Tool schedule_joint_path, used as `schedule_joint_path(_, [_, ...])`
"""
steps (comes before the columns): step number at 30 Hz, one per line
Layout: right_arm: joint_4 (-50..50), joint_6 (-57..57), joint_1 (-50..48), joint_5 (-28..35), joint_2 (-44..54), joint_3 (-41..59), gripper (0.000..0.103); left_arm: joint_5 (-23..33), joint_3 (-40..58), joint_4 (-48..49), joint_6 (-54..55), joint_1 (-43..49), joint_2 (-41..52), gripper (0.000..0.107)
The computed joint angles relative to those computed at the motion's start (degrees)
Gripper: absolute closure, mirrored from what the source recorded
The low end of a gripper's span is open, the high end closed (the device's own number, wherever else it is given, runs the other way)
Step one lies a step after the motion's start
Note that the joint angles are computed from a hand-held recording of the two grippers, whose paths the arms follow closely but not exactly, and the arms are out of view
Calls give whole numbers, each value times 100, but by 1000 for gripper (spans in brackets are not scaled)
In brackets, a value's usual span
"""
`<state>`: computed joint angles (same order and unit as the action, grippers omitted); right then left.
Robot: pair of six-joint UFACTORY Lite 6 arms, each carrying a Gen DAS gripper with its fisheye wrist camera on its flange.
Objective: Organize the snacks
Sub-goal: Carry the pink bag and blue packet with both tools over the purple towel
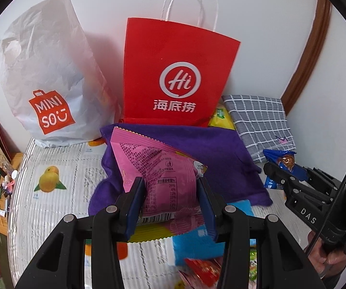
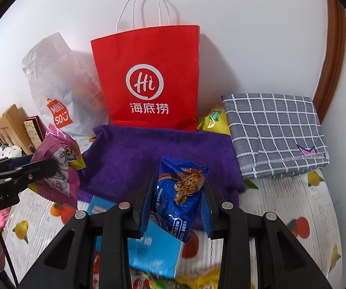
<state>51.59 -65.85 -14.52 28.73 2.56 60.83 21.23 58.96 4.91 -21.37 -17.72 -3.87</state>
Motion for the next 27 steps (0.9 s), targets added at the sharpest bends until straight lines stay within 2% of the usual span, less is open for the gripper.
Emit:
schedule_joint_path(12, [-406,455,407,-218,1488,1460,68,-292,695,-1115,1371,607,1253,65])
schedule_joint_path(27, [-909,900,319,42,2990,2789,68,-261,1912,-2153,2576,1033,2831,65])
